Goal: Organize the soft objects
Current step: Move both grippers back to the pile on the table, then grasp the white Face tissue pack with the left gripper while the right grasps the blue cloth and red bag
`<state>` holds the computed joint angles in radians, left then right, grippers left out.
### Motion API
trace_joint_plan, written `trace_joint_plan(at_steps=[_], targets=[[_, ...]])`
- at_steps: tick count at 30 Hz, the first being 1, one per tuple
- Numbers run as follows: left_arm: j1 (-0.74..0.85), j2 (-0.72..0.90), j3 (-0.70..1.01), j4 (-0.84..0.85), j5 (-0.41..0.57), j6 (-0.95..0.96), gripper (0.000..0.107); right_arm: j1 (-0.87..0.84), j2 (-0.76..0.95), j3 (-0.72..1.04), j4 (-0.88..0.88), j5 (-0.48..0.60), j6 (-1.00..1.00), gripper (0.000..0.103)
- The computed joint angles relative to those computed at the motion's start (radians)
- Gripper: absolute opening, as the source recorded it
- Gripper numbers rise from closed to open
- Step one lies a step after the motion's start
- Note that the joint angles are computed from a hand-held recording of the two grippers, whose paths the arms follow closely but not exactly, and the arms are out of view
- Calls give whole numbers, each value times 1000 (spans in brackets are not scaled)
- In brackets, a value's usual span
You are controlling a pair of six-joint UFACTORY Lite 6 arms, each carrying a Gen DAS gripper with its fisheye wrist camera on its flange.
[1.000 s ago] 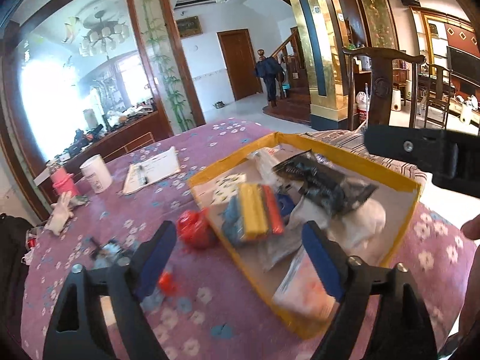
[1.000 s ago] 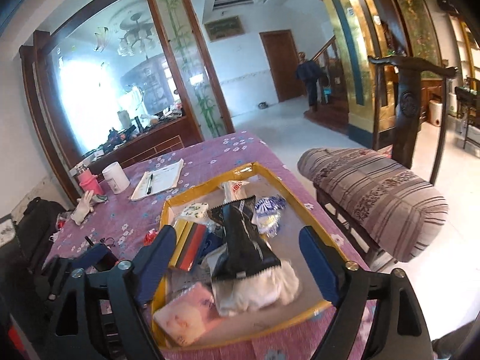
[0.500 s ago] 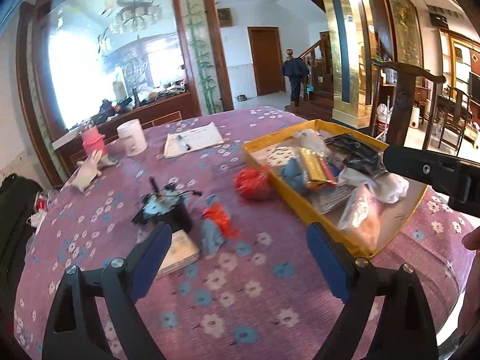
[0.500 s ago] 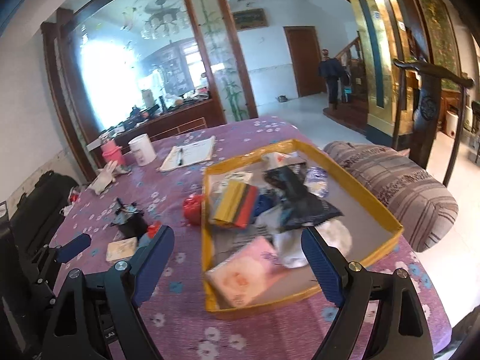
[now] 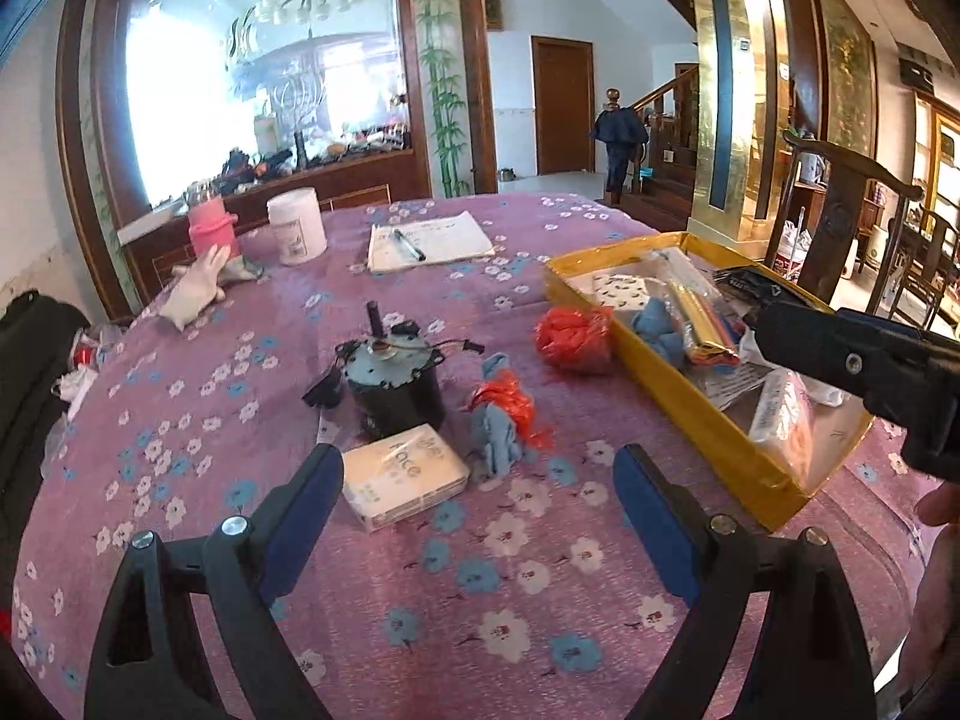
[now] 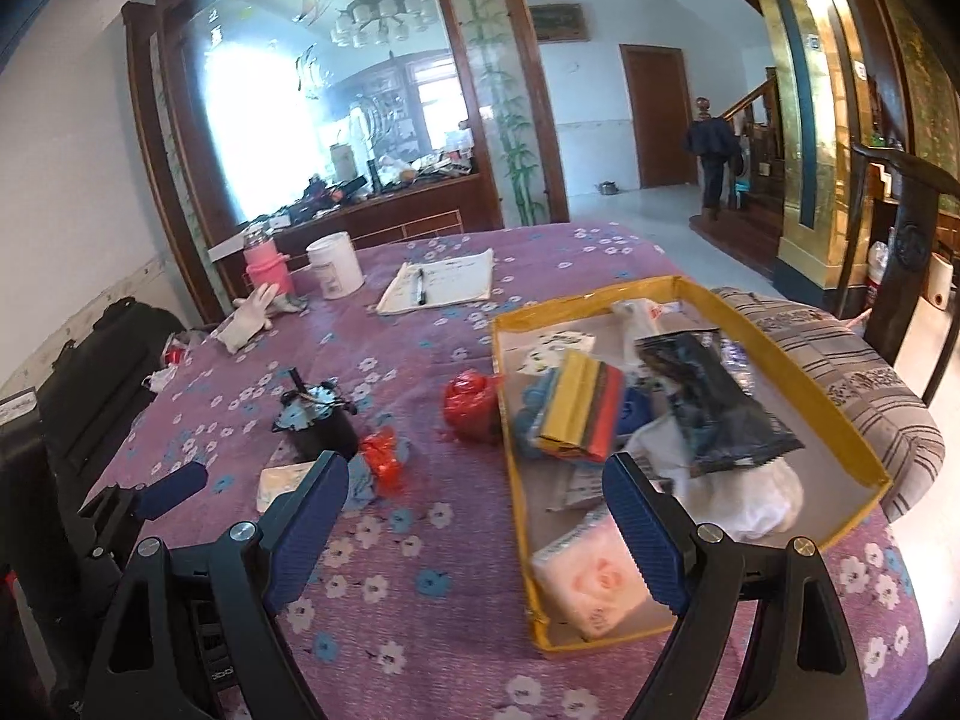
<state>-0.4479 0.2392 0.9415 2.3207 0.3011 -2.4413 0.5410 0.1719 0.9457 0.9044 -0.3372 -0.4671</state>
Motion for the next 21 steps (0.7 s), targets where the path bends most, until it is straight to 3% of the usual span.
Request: trace_joint_plan(at_steps=[8,12,16,21], targets=[[72,60,70,17,-113,-32,91,8,71,72,-31,24,12,89],[203,117,197,-41,-328,35,91,-7,81,77,-92,34,69,90],[338,275,438,181,-603,-112,91,-27,79,64,-203,40,179,89],[384,470,668,300,-711,-175,91,-42,86,55,-333,41,317,90]])
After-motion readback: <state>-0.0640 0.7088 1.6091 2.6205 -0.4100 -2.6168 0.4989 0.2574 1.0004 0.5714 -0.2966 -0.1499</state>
